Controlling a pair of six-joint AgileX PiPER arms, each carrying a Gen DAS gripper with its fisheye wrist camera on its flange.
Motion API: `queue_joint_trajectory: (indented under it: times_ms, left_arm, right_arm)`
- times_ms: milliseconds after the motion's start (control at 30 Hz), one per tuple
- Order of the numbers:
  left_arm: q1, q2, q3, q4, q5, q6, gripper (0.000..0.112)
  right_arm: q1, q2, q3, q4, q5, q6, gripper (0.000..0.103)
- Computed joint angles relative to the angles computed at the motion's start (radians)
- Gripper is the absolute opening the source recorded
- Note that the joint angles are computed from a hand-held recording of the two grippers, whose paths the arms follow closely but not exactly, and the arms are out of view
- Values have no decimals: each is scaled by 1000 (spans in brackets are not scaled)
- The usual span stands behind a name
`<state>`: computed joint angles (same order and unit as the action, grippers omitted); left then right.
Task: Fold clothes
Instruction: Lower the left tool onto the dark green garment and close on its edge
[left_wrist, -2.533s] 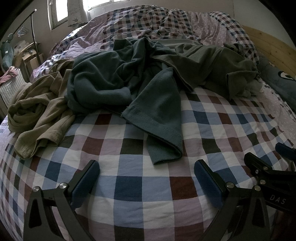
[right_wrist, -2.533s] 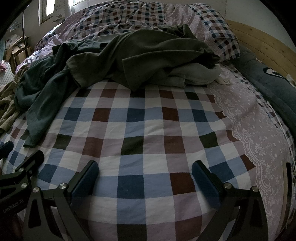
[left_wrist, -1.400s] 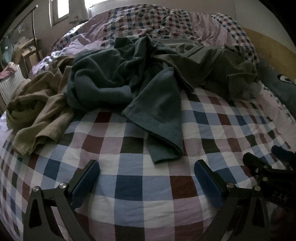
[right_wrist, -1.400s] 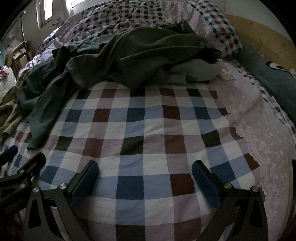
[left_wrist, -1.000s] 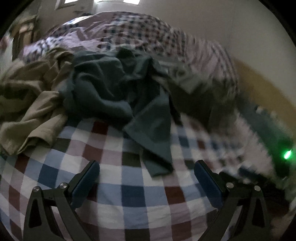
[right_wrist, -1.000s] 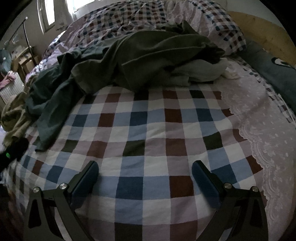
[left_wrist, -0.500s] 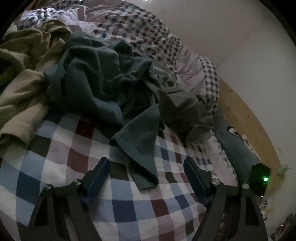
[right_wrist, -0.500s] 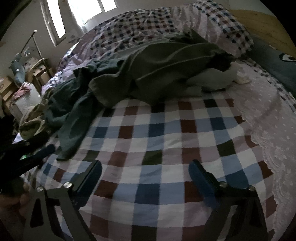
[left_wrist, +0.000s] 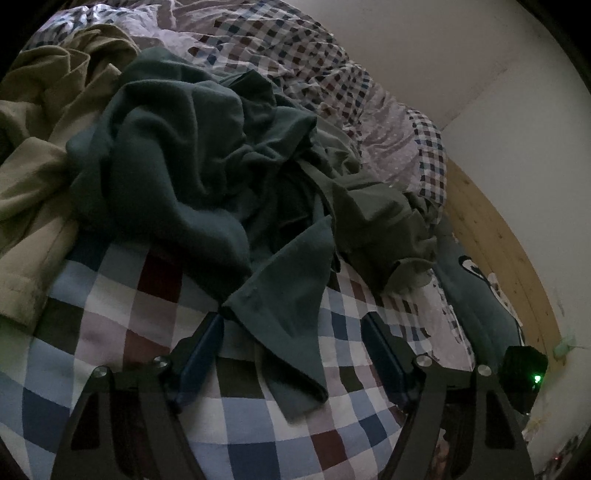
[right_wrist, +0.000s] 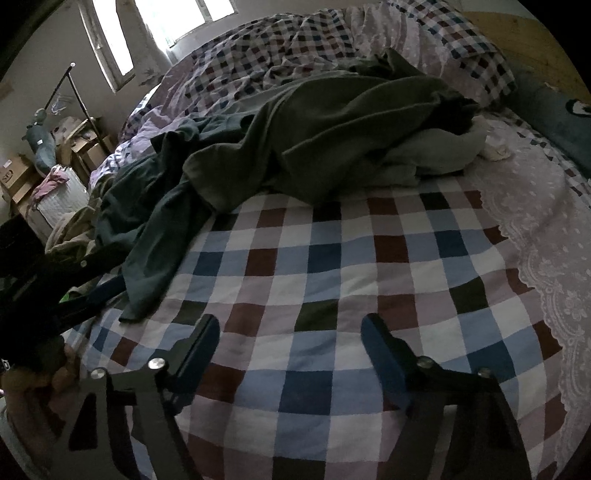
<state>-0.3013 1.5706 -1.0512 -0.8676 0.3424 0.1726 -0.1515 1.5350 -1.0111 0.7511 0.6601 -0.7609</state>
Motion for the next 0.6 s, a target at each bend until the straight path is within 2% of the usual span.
queue_joint_trajectory:
  times_ms: [67,133,267,400,600]
  left_arm:
    - [7,-2,8,-7,-8,-12,68]
    - [24,-3,17,-82,-1,49,62]
    - [43,-2,34,-215,4,161,52]
    - [46,6,36,-265,8,193,35]
    - [42,14,29,-247,6,169,34]
  right_arm:
    - [-4,-7,7,13,5,-19,74]
    - [-10,-13,13,28,13,-39,71]
    - [-24,-19,20,51,30,-73,70]
    - [-32,-20,23,65,41,-94,70]
    - [-45,-22,25,76,57,-116,70]
